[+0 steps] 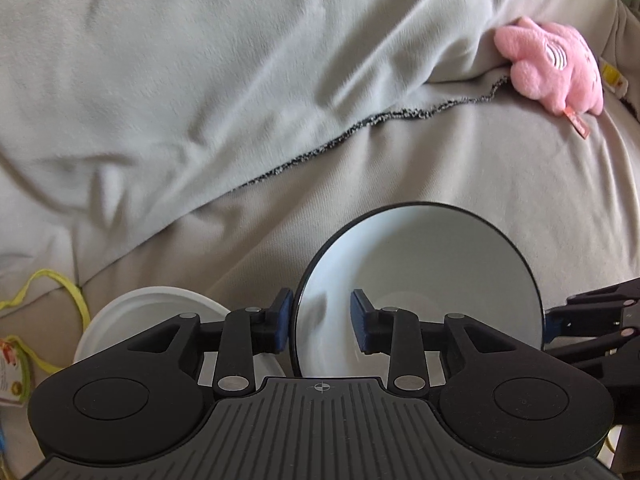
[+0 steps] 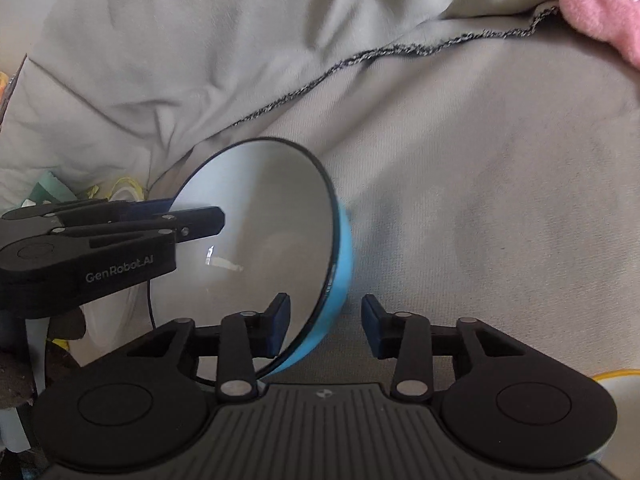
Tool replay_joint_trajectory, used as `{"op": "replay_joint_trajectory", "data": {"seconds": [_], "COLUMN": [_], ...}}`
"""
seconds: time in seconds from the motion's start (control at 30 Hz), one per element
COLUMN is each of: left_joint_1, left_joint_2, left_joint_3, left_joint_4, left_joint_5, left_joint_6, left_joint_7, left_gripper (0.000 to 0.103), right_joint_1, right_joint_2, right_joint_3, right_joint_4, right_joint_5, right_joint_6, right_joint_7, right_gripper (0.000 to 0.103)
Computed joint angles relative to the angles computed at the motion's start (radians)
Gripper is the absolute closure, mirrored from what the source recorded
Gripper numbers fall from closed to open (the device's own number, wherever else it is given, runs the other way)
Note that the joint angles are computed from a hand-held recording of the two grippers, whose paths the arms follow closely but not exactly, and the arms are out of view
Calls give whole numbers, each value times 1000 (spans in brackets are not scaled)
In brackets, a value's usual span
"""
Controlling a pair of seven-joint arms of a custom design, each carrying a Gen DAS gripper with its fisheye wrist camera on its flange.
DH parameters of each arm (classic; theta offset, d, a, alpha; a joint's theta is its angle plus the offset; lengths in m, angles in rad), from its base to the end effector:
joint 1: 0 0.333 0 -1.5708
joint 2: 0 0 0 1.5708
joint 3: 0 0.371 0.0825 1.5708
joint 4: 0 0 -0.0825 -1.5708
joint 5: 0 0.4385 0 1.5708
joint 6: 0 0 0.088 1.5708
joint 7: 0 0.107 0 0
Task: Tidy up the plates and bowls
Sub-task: 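Reach the right gripper to the blue bowl rim and close, then carry the blue bowl with the right gripper into the yellow-rimmed bowl, open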
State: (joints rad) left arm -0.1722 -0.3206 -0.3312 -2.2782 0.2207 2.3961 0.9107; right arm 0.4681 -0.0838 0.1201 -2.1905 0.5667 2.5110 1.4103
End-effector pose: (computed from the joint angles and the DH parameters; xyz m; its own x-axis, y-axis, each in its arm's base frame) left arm 0.4562 -0.2656 0.5532 0.0213 -0.9997 -0.0074 -0.8770 -0.0151 -0.4802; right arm 0.4948 0.3265 0.4915 0.3908 -0.8285 -0.4010 -0.8995 -0.2514 -0.3573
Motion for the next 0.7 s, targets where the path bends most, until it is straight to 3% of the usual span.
{"op": "replay_joint_trajectory", "data": {"seconds": [0.03, 0.13, 0.33, 0.53, 0.67, 0.7], "left_joint_1": [2, -2, -26, -63, -75, -79], "left_joint_2": [5, 18, 60, 139, 200, 213], "left_joint_3": [-3, 6, 12, 24, 20, 23], "left_joint_4": [3, 15, 54, 87, 135, 146], "left_joint_5": [7, -16, -68, -155, -125, -122], "left_joint_6": [0, 4, 17, 115, 91, 78], "left_joint_7": [-3, -10, -8, 10, -28, -35], "left_gripper": [68, 59, 57, 63, 63, 59], "right_joint_1": [2, 1, -16, -62, -88, -90], "right_joint_2": [4, 5, -22, -31, -27, -26], "right_joint_3": [-2, -1, -13, -59, -64, -67], "right_joint_4": [4, 7, 0, 29, 28, 28], "right_joint_5": [17, 26, -8, -31, -66, -57], "right_joint_6": [-10, -19, -13, -19, -20, -26], "right_joint_7": [-18, -40, -64, -83, -65, -69], "right_gripper": [74, 74, 75, 76, 76, 76]}}
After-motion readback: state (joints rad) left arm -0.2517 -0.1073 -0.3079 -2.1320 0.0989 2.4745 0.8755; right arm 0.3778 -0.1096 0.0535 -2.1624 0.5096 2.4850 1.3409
